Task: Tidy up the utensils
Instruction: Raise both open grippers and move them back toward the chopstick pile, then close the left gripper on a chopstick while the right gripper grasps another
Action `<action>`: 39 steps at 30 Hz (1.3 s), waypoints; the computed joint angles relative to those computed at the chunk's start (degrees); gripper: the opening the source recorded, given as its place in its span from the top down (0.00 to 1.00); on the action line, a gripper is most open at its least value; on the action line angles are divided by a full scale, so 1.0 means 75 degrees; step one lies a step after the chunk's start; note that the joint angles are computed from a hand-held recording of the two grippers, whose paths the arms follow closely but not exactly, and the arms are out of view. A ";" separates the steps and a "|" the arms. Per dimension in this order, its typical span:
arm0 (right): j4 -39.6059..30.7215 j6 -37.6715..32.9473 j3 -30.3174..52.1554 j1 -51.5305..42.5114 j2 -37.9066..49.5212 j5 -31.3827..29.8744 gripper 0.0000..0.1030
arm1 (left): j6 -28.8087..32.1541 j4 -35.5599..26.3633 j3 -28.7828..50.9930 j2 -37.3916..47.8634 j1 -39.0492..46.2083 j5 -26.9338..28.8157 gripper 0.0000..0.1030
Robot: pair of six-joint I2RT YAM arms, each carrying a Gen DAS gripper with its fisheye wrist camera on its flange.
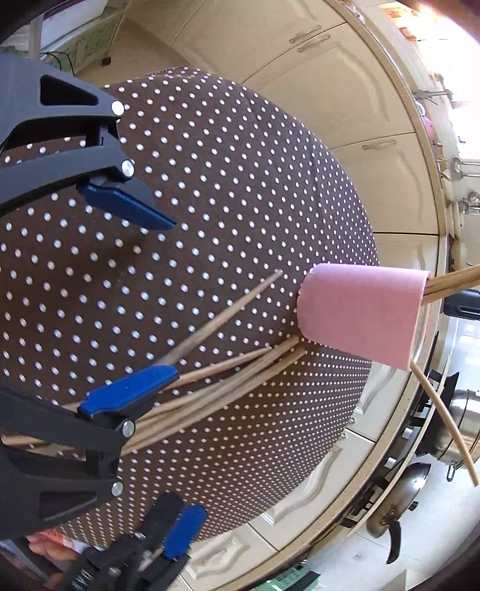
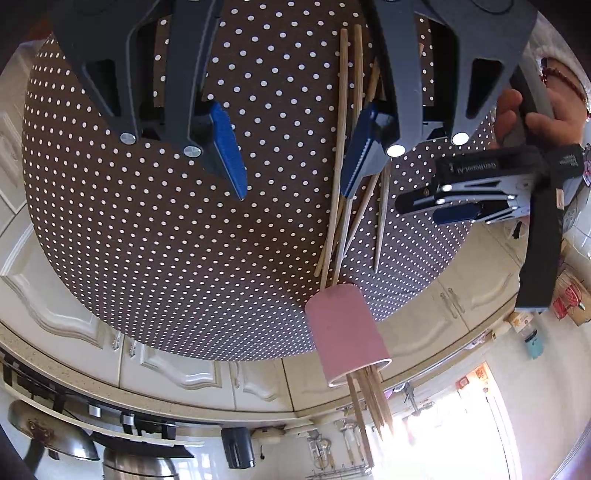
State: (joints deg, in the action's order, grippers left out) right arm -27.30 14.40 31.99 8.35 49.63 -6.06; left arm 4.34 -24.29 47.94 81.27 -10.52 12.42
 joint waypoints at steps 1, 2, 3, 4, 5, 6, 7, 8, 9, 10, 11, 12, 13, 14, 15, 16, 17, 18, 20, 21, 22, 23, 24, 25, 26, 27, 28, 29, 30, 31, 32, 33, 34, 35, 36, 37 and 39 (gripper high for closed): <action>-0.0029 -0.0017 0.0091 -0.0049 0.0153 -0.0138 0.49 | -0.0040 -0.0087 0.0143 0.0135 -0.0045 0.0047 0.28; -0.0077 -0.0032 0.0199 -0.0109 0.0334 -0.0305 0.49 | -0.0103 -0.0165 0.0277 0.0246 -0.0101 0.0084 0.32; -0.0109 -0.0061 0.0299 -0.0211 0.0517 -0.0503 0.49 | -0.0190 -0.0269 0.0456 0.0430 -0.0141 0.0148 0.43; -0.0135 -0.0083 0.0397 -0.0283 0.0668 -0.0601 0.49 | -0.0349 -0.0309 0.0637 0.0584 -0.0230 0.0051 0.44; -0.0188 -0.0110 0.0508 -0.0314 0.0823 -0.0629 0.49 | -0.0468 -0.0419 0.0812 0.0718 -0.0266 0.0000 0.48; -0.0247 -0.0160 0.0651 -0.0398 0.1008 -0.0722 0.49 | -0.0556 -0.0438 0.0885 0.0771 -0.0329 -0.0067 0.54; -0.0260 -0.0185 0.0761 -0.0466 0.1148 -0.0819 0.49 | -0.0608 -0.0542 0.0997 0.0838 -0.0387 -0.0130 0.56; -0.0305 -0.0192 0.0889 -0.0500 0.1312 -0.0890 0.49 | -0.0641 -0.0615 0.1092 0.0898 -0.0482 -0.0270 0.58; -0.0366 -0.0227 0.1012 -0.0538 0.1461 -0.0977 0.49 | -0.0643 -0.0646 0.1154 0.0928 -0.0619 -0.0486 0.58; -0.0430 -0.0275 0.1152 -0.0542 0.1620 -0.1028 0.49 | -0.0657 -0.0662 0.1283 0.1029 -0.0772 -0.0648 0.58; -0.0525 -0.0331 0.1311 -0.0500 0.1789 -0.0995 0.49 | -0.0591 -0.0754 0.1363 0.1072 -0.0924 -0.0914 0.59; -0.0603 -0.0371 0.1438 -0.0457 0.1927 -0.0971 0.49 | -0.0549 -0.0813 0.1471 0.1150 -0.1135 -0.1258 0.61; -0.0694 -0.0432 0.1576 -0.0436 0.2081 -0.0984 0.49 | -0.0466 -0.0852 0.1512 0.1171 -0.1345 -0.1645 0.62; -0.0812 -0.0484 0.1735 -0.0407 0.2262 -0.1035 0.49 | -0.0406 -0.0825 0.1496 0.1144 -0.1503 -0.1912 0.62; -0.0935 -0.0540 0.1883 -0.0425 0.2439 -0.1135 0.49 | -0.0462 -0.0870 0.1533 0.1140 -0.1487 -0.1870 0.63; -0.1021 -0.0552 0.2000 -0.0400 0.2573 -0.1154 0.49 | -0.0470 -0.0930 0.1586 0.1140 -0.1449 -0.1812 0.64; -0.1121 -0.0591 0.2134 -0.0358 0.2732 -0.1142 0.50 | -0.0410 -0.0951 0.1600 0.1125 -0.1444 -0.1831 0.68; -0.1210 -0.0628 0.2263 -0.0305 0.2887 -0.1108 0.53 | -0.0280 -0.0993 0.1616 0.1097 -0.1403 -0.1779 0.71; -0.1312 -0.0583 0.2460 -0.0128 0.3162 -0.1024 0.67 | -0.0089 -0.1118 0.1603 0.0999 -0.1189 -0.1627 0.83; -0.1378 -0.0604 0.2560 -0.0078 0.3297 -0.1022 0.67 | 0.0019 -0.1214 0.1617 0.0957 -0.1092 -0.1555 0.88; -0.1392 -0.0579 0.2630 -0.0026 0.3412 -0.1024 0.67 | 0.0137 -0.1317 0.1673 0.0951 -0.0997 -0.1424 0.88; -0.1390 -0.0547 0.2687 0.0020 0.3509 -0.1019 0.67 | 0.0233 -0.1358 0.1698 0.0966 -0.0919 -0.1329 0.88; -0.1391 -0.0504 0.2754 0.0090 0.3597 -0.0967 0.67 | 0.0315 -0.1433 0.1747 0.0978 -0.0868 -0.1250 0.88; -0.1424 -0.0475 0.2832 0.0156 0.3685 -0.0919 0.67 | 0.0560 -0.1403 0.1582 0.0876 -0.0657 -0.1114 0.88; -0.1459 -0.0446 0.2930 0.0222 0.3809 -0.0863 0.67 | 0.0751 -0.1462 0.1562 0.0836 -0.0547 -0.1029 0.88; -0.1517 -0.0425 0.3035 0.0300 0.3929 -0.0738 0.68 | 0.0811 -0.1528 0.1607 0.0850 -0.0543 -0.1025 0.88; -0.1573 -0.0412 0.3136 0.0380 0.4030 -0.0577 0.68 | 0.0804 -0.1584 0.1680 0.0910 -0.0589 -0.1039 0.88; -0.1593 -0.0371 0.3213 0.0427 0.4106 -0.0503 0.68 | 0.0861 -0.1543 0.1528 0.0849 -0.0529 -0.1000 0.88; -0.1600 -0.0294 0.3304 0.0497 0.4217 -0.0465 0.69 | 0.0822 -0.1585 0.1560 0.0893 -0.0551 -0.1006 0.88; -0.1649 -0.0275 0.3402 0.0541 0.4336 -0.0438 0.70 | 0.0859 -0.1691 0.1601 0.0886 -0.0514 -0.0966 0.88; -0.1697 -0.0258 0.3495 0.0599 0.4450 -0.0352 0.72 | 0.0914 -0.1679 0.1526 0.0840 -0.0475 -0.0941 0.88; -0.1702 -0.0244 0.3591 0.0654 0.4606 -0.0263 0.72 | 0.0933 -0.1631 0.1431 0.0789 -0.0474 -0.0938 0.88; -0.1762 -0.0237 0.3698 0.0721 0.4752 -0.0204 0.73 | 0.0983 -0.1596 0.1374 0.0757 -0.0447 -0.0929 0.88; -0.1800 -0.0212 0.3817 0.0777 0.4901 -0.0202 0.75 | 0.1015 -0.1569 0.1333 0.0720 -0.0439 -0.0930 0.88; -0.1858 -0.0202 0.3929 0.0819 0.5029 -0.0159 0.75 | 0.1031 -0.1516 0.1256 0.0685 -0.0438 -0.0931 0.88; -0.1910 -0.0195 0.4035 0.0871 0.5157 -0.0110 0.78 | 0.1041 -0.1498 0.1234 0.0679 -0.0439 -0.0927 0.88; -0.1971 -0.0226 0.4181 0.0881 0.5316 -0.0049 0.83 | 0.1097 -0.1543 0.1190 0.0622 -0.0339 -0.0834 0.88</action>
